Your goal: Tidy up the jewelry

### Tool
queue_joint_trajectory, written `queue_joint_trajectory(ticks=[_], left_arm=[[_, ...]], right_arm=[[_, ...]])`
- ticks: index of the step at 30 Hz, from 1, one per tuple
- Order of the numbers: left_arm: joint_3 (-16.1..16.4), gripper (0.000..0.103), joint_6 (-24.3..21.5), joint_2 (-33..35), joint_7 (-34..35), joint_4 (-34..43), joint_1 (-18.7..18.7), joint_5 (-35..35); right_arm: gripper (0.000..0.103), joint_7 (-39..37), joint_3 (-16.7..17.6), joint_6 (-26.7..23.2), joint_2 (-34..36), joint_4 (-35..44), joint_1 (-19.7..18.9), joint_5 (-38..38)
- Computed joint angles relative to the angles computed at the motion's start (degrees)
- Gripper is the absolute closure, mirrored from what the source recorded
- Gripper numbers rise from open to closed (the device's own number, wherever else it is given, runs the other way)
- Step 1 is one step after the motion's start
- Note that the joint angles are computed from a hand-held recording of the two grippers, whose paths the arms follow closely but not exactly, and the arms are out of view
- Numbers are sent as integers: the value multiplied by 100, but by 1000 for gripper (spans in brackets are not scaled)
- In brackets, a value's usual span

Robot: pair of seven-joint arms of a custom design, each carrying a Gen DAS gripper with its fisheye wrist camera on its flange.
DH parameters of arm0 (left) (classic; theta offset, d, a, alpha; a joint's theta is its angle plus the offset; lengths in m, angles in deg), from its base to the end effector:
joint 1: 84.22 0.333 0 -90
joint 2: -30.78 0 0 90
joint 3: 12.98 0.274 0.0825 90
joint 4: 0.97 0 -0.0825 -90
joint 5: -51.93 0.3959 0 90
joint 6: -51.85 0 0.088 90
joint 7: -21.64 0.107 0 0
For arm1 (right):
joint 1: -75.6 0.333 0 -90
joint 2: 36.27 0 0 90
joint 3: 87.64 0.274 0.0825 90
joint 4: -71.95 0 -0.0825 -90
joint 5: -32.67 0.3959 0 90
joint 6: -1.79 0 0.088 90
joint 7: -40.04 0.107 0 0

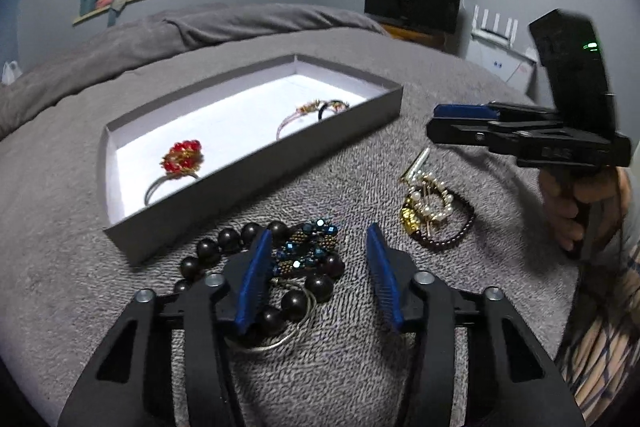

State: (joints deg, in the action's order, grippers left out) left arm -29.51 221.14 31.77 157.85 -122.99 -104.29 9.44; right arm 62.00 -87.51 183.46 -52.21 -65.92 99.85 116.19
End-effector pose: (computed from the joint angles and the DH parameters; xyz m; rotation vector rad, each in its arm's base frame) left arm 0.5030 -0.3169 0.4342 -1.0209 2.4043 -1.1275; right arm 0.4725 0.1148 0.4333 -1.6406 1.4264 -0.5425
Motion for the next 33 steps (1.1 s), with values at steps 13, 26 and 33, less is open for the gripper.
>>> queue_joint_trajectory(ticks=[13,26,33], left_arm=[[15,97,289,-80,681,94,76,-1186],[117,72,-77,-166,864,150,111,-1565],[61,68,-148,-36,480,122,58,-836]], right_arm=[[47,228,-44,-215,-209,-302,174,-595],[47,696,115,-494,-320,-528,161,-1375],[47,1882,384,-544,-269,-689,-111,-2710]])
